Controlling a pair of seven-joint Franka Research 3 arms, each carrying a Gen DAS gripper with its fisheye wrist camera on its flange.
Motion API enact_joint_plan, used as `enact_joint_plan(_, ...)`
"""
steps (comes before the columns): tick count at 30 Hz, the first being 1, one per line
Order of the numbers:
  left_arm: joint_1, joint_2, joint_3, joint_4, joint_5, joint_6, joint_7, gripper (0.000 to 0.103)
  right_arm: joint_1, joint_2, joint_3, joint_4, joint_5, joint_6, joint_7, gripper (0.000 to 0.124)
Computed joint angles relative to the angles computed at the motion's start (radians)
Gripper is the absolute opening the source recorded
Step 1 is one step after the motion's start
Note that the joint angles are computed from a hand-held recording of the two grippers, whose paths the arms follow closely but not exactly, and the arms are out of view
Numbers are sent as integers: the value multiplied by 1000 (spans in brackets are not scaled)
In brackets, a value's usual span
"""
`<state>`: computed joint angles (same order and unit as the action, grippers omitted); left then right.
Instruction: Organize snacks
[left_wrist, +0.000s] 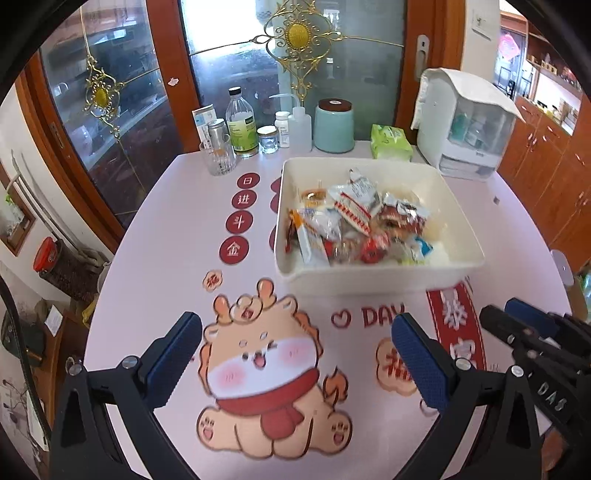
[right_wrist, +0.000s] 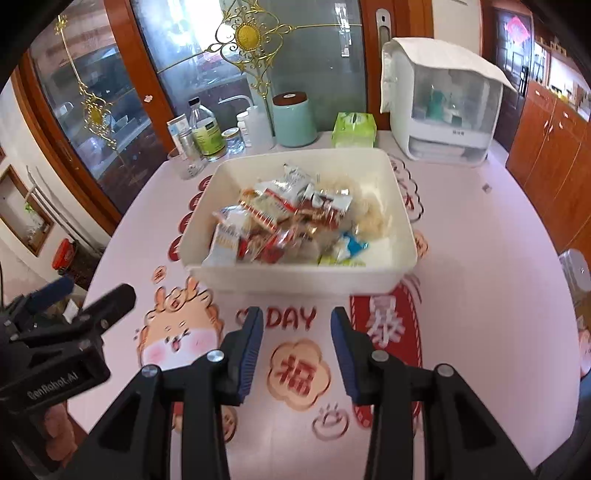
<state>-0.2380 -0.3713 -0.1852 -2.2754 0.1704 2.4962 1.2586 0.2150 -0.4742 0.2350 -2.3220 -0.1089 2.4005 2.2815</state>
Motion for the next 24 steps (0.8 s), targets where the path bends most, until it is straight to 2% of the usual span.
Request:
enact_joint_plan(10, -38, -177, 10, -137, -31, -42, 8, 102, 24, -137, 52, -51, 32, -71, 76, 39)
enact_joint_plan(24, -40, -253, 20, -182, -25, -41, -16, 102, 44, -179, 91, -57, 22, -111, 117, 39)
